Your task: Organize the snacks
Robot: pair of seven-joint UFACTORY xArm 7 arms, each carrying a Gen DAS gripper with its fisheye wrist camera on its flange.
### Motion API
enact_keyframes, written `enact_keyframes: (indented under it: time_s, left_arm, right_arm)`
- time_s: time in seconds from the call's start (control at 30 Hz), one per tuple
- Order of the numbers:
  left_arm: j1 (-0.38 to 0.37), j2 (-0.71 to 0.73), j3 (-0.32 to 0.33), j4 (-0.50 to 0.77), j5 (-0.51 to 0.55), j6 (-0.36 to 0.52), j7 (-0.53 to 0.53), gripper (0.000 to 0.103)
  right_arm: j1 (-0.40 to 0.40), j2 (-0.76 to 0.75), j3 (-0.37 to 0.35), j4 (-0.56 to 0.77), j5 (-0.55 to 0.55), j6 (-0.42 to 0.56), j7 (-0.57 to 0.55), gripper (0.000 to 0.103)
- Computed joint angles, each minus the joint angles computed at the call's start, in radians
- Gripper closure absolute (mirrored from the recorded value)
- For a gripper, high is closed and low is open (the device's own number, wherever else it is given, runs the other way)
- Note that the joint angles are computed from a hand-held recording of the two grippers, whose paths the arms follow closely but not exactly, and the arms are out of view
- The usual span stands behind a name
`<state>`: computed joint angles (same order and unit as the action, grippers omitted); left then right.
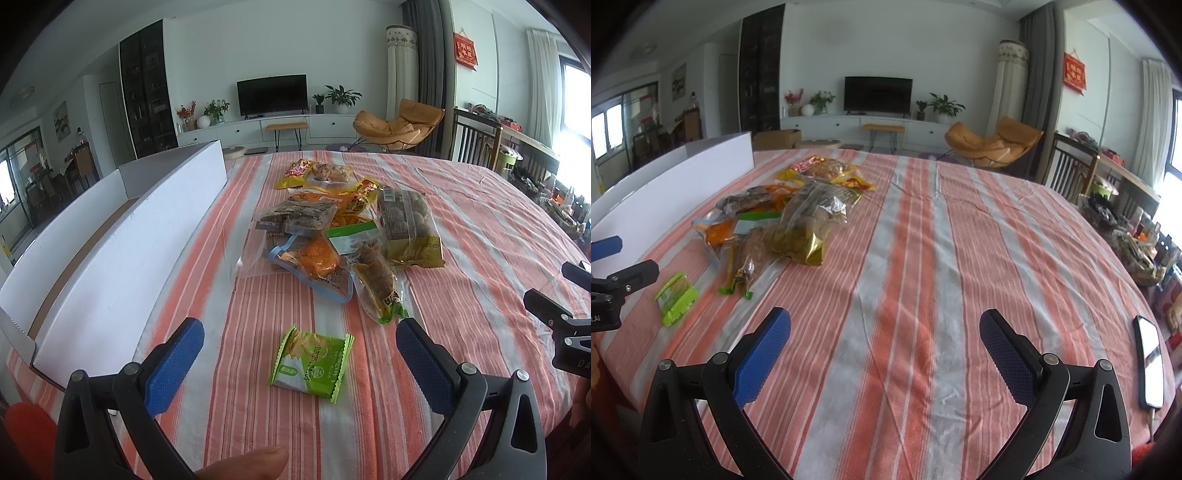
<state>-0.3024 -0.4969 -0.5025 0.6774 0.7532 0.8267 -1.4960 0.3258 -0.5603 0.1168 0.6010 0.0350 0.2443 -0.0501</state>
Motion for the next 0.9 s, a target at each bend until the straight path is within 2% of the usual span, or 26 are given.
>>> enact_keyframes:
  time_s: [0.9]
  left_arm:
    - [0.007,0.003,0.013,-0.009,-0.014,-0.013,0.014,0.0]
  right_arm:
    - [0.006,0.013,0.0,0.007,0.008,0.018,-0.002,0.0]
